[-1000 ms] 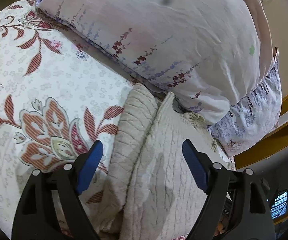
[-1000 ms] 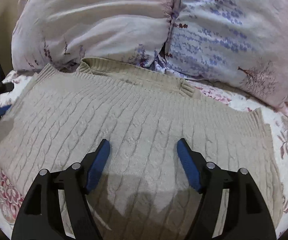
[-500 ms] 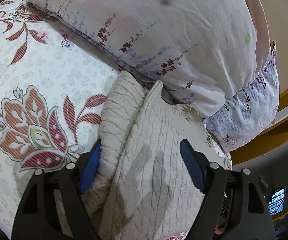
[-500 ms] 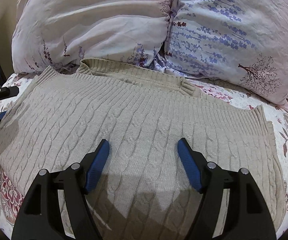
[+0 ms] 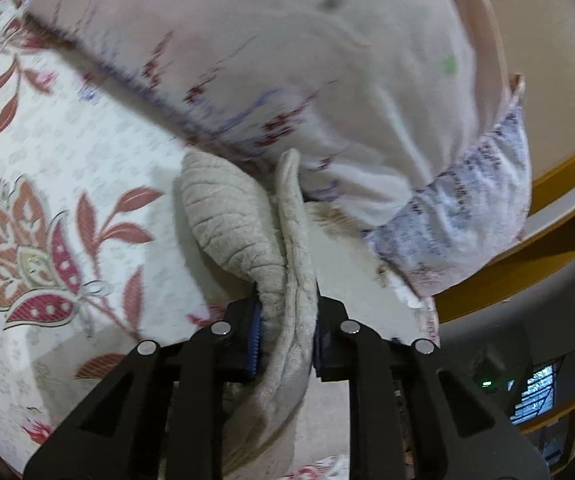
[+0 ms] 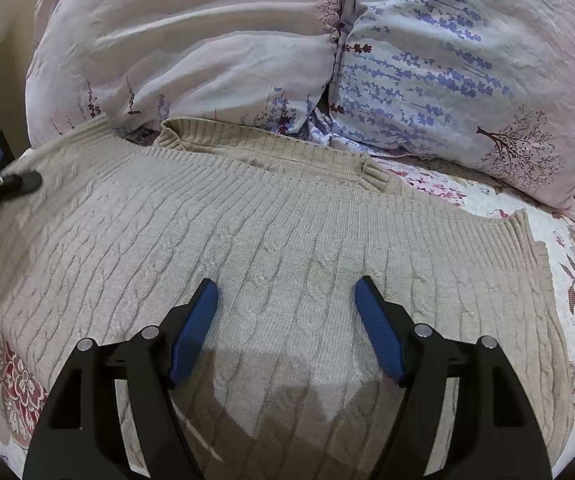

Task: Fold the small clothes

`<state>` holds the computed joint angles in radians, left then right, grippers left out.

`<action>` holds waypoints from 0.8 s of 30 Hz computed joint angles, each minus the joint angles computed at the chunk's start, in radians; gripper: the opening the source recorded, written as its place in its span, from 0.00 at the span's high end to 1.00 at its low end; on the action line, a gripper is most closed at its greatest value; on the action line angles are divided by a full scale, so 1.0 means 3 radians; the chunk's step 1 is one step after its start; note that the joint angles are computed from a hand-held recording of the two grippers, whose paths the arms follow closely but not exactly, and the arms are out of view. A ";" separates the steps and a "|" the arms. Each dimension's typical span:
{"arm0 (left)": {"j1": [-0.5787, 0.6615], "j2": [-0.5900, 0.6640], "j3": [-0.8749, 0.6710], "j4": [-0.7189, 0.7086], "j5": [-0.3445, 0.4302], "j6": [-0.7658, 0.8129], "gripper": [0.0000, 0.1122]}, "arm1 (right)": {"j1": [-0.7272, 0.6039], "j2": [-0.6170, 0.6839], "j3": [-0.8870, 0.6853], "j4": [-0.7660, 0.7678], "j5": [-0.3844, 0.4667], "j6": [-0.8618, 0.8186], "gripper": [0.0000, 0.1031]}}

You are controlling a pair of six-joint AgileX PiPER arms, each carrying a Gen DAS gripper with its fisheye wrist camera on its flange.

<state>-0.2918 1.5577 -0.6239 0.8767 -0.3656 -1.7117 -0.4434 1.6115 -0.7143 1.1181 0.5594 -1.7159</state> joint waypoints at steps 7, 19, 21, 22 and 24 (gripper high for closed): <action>-0.0184 -0.0142 -0.0092 -0.0298 -0.0026 0.0230 0.85 | -0.0001 0.0009 -0.0002 0.0014 0.0008 -0.0024 0.29; -0.0758 0.0097 -0.0662 -0.0878 0.0002 0.0705 0.85 | -0.0594 0.0042 -0.0284 -0.0123 0.0836 0.0089 0.29; -0.0849 0.0165 -0.0801 -0.0858 0.0026 0.0700 0.85 | -0.0982 0.0128 -0.0511 -0.0121 0.1279 0.0141 0.29; -0.0934 0.0244 -0.0943 -0.0839 0.0059 0.0701 0.85 | -0.1141 0.0199 -0.0645 -0.0144 0.1480 0.0202 0.29; -0.1036 0.0342 -0.1107 -0.0786 0.0087 0.0680 0.85 | -0.1420 0.0414 -0.0998 -0.0246 0.1877 0.0401 0.29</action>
